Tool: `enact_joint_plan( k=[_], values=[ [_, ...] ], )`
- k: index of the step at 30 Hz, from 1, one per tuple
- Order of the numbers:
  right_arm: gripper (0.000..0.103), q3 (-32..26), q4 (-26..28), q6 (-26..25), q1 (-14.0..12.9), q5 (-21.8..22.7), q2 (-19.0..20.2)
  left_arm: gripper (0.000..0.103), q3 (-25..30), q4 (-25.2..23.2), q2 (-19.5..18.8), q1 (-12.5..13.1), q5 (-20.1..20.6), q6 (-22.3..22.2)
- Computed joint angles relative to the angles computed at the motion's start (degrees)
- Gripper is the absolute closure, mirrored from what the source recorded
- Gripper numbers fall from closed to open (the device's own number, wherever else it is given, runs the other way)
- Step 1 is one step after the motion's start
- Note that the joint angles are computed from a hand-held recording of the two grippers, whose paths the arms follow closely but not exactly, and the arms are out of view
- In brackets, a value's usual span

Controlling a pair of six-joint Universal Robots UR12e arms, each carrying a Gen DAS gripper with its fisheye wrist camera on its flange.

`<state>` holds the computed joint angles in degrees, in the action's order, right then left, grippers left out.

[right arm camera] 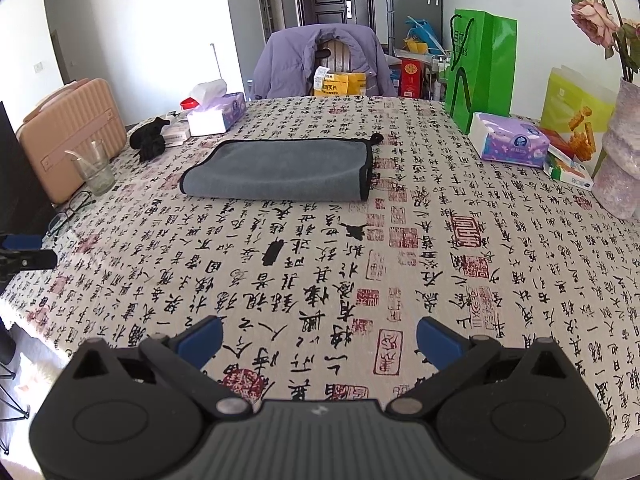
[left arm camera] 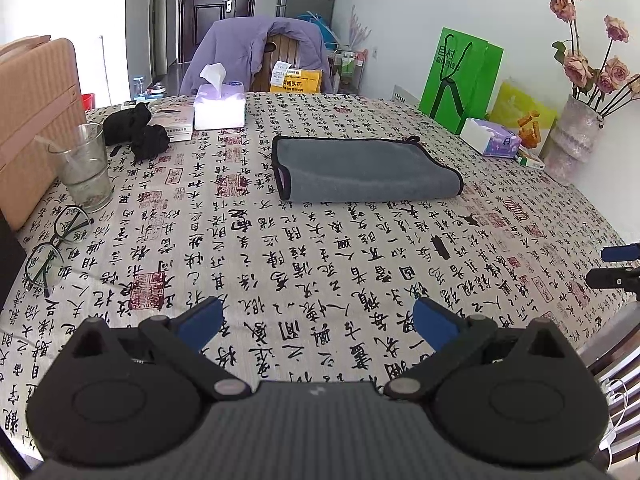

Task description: Fold towel

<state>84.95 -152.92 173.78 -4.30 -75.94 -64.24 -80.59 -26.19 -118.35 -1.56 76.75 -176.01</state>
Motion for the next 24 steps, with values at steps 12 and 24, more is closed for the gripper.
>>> enact_joint_plan(
  k=[12,24],
  values=[
    [0.0,0.19,-0.09,-0.02,-0.03,0.04,-0.12,0.0,-0.18,0.12,0.07,0.02,0.03,-0.14],
    [0.0,0.43,-0.18,0.02,-0.01,-0.18,-0.37,0.0,-0.5,0.4,0.23,0.05,-0.11,-0.24]
  ],
)
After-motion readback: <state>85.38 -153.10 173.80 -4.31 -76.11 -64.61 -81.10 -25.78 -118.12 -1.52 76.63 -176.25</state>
